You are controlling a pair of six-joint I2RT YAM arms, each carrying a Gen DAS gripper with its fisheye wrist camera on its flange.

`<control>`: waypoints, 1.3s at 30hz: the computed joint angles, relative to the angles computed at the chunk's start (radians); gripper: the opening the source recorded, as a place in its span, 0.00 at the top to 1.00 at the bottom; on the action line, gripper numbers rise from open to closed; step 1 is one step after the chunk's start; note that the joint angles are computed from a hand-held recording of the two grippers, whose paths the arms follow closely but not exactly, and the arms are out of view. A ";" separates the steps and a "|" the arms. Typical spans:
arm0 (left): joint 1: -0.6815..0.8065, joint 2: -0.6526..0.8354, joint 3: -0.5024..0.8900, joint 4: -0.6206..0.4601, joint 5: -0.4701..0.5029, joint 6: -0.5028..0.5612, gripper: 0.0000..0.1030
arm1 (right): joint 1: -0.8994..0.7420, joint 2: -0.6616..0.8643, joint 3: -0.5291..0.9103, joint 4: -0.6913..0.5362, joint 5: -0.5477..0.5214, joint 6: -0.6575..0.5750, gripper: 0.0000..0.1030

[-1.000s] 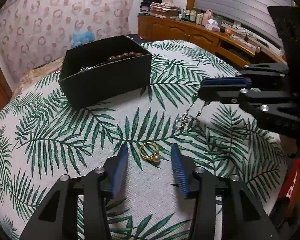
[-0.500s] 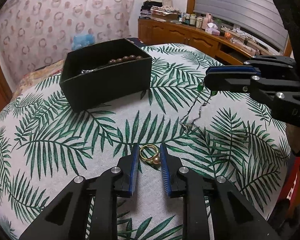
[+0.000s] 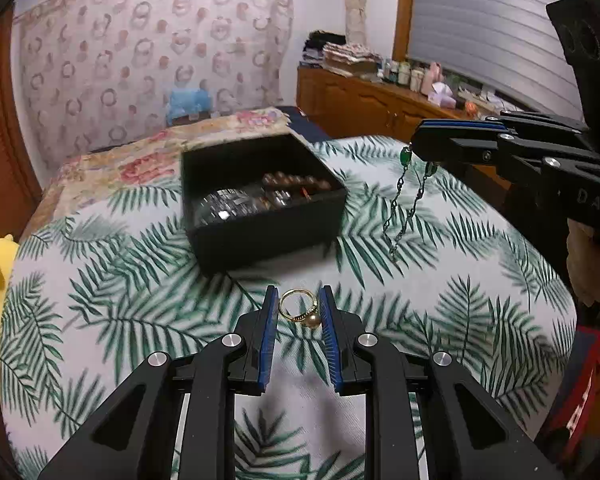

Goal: Organize jewelry
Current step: 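Lower the pendant and pearl ring into the black box, opening both grippers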

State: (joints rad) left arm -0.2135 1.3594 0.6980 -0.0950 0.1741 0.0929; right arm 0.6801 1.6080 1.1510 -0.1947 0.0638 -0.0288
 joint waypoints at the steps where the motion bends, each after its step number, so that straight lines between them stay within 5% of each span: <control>1: 0.008 -0.002 0.009 -0.003 0.001 0.001 0.81 | -0.005 0.016 0.028 -0.009 -0.001 -0.003 0.87; 23: 0.076 0.100 0.200 -0.031 -0.006 0.019 0.81 | -0.082 0.390 0.536 -0.157 -0.038 0.043 0.85; 29: 0.076 0.146 0.239 -0.029 -0.024 0.015 0.81 | -0.097 0.397 0.538 -0.163 -0.053 0.065 0.75; 39: 0.054 0.271 0.341 -0.037 -0.062 0.007 0.81 | -0.131 0.327 0.375 -0.100 -0.048 0.063 0.75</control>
State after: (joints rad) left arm -0.1593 1.6299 1.0391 -0.1318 0.1126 0.0996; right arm 0.5490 1.9355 1.5262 -0.2947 0.0155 0.0339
